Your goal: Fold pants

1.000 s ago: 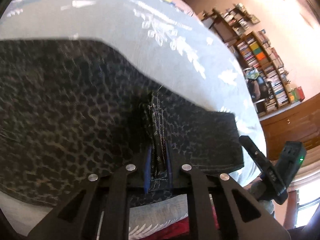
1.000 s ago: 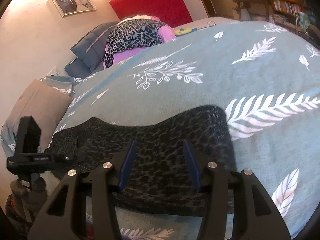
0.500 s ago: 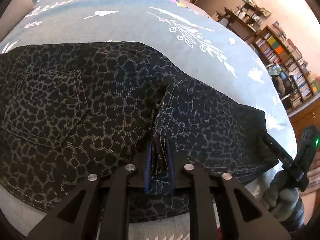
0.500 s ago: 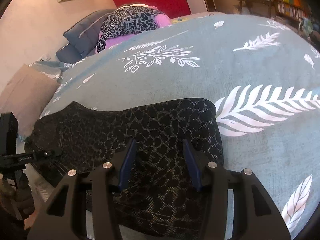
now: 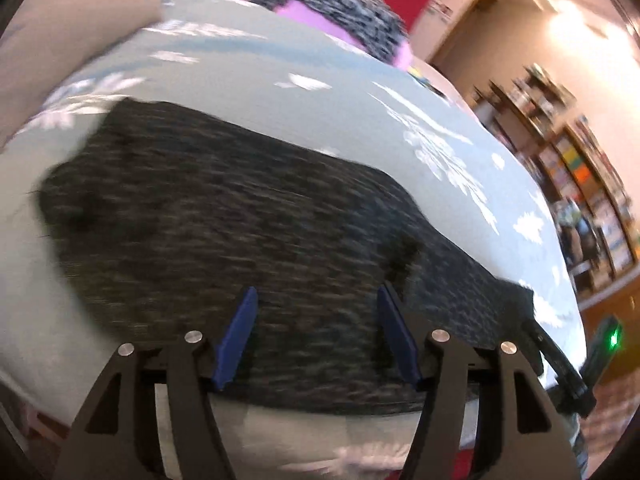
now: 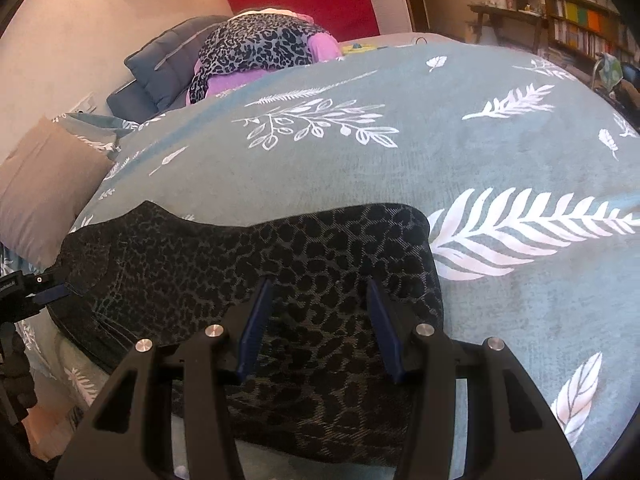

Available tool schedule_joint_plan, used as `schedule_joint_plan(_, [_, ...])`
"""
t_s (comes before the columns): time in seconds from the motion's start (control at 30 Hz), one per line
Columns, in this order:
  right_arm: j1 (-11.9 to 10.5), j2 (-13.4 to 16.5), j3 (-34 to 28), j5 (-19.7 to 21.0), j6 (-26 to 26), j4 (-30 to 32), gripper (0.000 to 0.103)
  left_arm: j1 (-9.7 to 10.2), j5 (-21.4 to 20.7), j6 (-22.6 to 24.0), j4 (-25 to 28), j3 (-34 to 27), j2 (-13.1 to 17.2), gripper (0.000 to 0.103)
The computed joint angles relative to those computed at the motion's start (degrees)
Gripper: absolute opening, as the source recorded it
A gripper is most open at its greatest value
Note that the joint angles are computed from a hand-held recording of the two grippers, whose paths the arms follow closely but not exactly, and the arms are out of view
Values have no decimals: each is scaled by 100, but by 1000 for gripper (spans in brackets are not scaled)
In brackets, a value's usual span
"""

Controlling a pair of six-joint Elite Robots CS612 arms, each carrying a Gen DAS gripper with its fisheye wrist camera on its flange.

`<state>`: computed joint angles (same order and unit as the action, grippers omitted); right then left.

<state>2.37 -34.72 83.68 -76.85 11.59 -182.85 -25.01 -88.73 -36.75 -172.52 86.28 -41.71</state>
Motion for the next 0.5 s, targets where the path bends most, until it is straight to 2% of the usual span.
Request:
schedule_joint_plan(0.03, [14, -18, 13, -20, -11, -31, 51, 14, 90, -98, -45, 73, -45, 70])
schedule_joint_plan(0.23, [141, -104, 34, -128, -293, -215, 51, 126, 752, -680, -239, 506, -295, 70])
schedule_joint_plan(0.5, [263, -129, -66, 55, -498, 49, 51, 366, 1102, -1420, -347, 820, -375, 70])
